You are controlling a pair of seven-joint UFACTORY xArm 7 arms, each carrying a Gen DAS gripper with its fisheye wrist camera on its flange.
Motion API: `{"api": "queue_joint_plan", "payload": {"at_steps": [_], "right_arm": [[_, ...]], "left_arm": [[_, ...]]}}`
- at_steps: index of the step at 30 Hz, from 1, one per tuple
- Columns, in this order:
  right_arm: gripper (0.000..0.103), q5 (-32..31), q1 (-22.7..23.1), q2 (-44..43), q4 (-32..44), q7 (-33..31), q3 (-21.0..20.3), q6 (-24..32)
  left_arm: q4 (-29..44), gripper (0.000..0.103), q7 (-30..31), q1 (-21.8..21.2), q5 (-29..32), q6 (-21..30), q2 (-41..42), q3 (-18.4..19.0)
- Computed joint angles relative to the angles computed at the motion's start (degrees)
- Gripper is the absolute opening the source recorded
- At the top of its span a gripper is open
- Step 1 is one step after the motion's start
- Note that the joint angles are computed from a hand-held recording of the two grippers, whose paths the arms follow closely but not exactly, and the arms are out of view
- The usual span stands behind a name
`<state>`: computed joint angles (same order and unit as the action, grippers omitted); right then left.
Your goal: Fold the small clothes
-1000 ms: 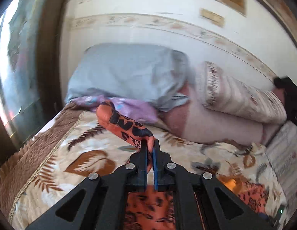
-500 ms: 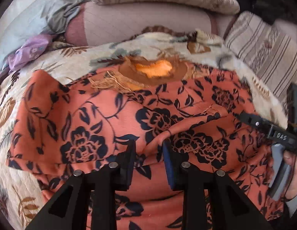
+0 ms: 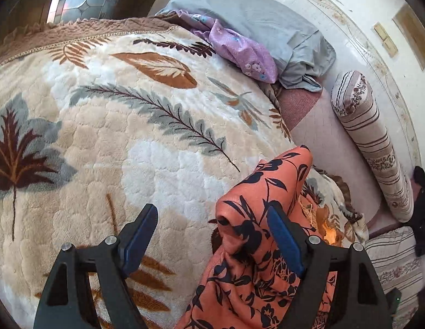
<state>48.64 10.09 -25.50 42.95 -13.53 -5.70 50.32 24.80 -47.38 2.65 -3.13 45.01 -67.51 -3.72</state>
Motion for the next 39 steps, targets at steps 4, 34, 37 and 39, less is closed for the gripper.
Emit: {"api": "queue_joint_plan", "payload": {"at_steps": [4,34,37,39], "right_arm": [[0.017,-15.0,-0.1,1.9,4.1,4.8,6.5,0.8],[0.077,-14.7,-6.1,-0.1,4.7,-6.2,-6.2,-7.0],[0.077,-19.1,-8.9,6.9,8.7,-2.3,-4.1,-4.1],[0.042,-19.2,-10.1,11.3,11.3,-0.4,-3.9,-1.4]], "left_arm": [[0.4,0.082,-0.4,-1.1,-1.6,-0.4,0.7,1.1],[6.9,0.08,10.6,-7.3,7.3,4.2,16.1,-6.0],[7.1,0.081,10.6,-7.3,7.6,4.2,16.5,-6.2],[7.1,0.081,10.8,-7.5,7.5,4.2,16.6,-6.0]]}}
